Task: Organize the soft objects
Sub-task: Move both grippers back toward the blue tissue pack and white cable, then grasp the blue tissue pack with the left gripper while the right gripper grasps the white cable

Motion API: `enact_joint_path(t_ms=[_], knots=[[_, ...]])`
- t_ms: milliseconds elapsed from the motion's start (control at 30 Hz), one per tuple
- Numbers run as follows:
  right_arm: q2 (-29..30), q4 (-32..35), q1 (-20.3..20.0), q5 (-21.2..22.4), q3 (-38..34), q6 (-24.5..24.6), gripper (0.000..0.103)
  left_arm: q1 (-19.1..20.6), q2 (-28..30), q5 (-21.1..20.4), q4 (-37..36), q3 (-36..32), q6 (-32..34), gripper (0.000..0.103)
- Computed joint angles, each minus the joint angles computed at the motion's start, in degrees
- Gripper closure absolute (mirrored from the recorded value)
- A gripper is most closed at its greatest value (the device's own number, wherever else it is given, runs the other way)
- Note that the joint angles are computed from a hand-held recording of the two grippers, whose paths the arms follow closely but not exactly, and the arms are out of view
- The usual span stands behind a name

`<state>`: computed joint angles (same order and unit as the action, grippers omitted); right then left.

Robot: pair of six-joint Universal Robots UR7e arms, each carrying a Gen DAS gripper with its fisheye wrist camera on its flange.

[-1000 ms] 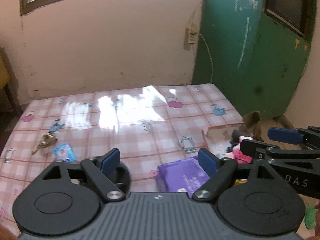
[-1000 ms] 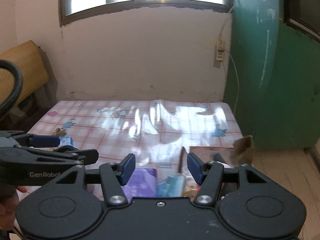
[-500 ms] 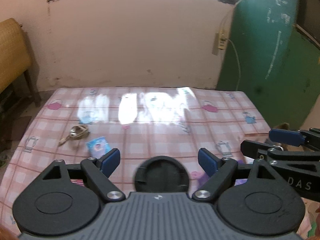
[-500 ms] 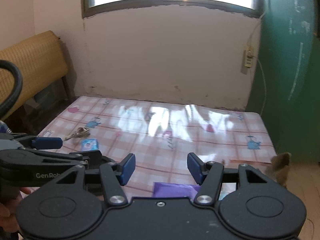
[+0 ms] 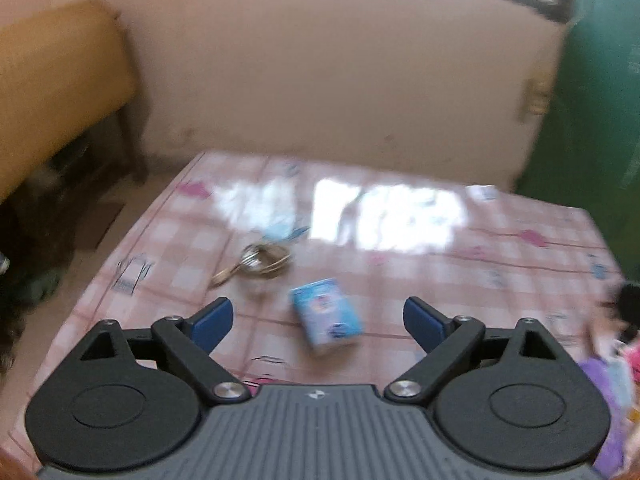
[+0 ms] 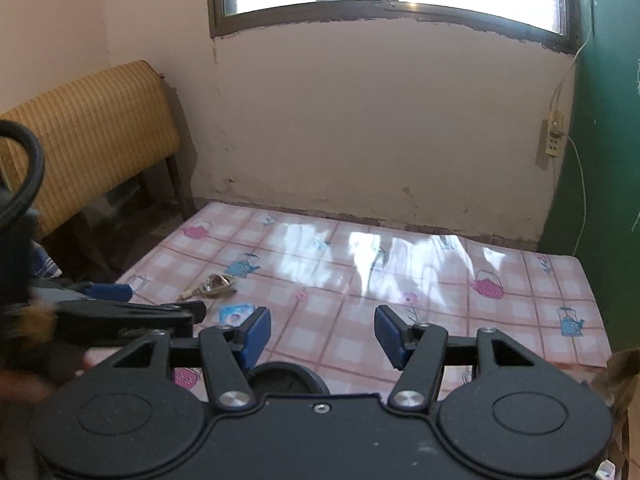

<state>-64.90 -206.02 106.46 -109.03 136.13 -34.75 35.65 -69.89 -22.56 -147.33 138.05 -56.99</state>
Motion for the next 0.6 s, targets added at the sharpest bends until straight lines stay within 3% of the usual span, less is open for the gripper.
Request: enact_joint_path(t_ms=[200, 467, 533, 567, 600], knots=[[1.1, 0.7, -0.7, 1.1, -1.3, 0.1, 0.033, 9.6, 9.7, -3.0, -16.5, -5.0, 13.6, 0.008], [3.9, 1.6, -0.3, 0.8, -4.0, 1.0, 0.033, 15.5, 17.2, -3.2, -23.9, -9.3, 21.3, 0.009], [5.0, 2.0, 0.2, 0.7, -4.9, 1.7, 0.033, 16.2, 18.1, -3.4, -27.1, -9.3, 23.7, 0.018], [5.6, 2.0, 0.5, 0.6, -5.4, 2.1, 0.033, 16.7, 17.9, -4.5, -27.4, -9.3, 24.8, 0.040], [6.5, 1.9, 1.1, 0.4, -5.9, 2.5, 0.033, 16.9, 18.2, -4.6, -28.2, -9.4, 25.9, 0.049]])
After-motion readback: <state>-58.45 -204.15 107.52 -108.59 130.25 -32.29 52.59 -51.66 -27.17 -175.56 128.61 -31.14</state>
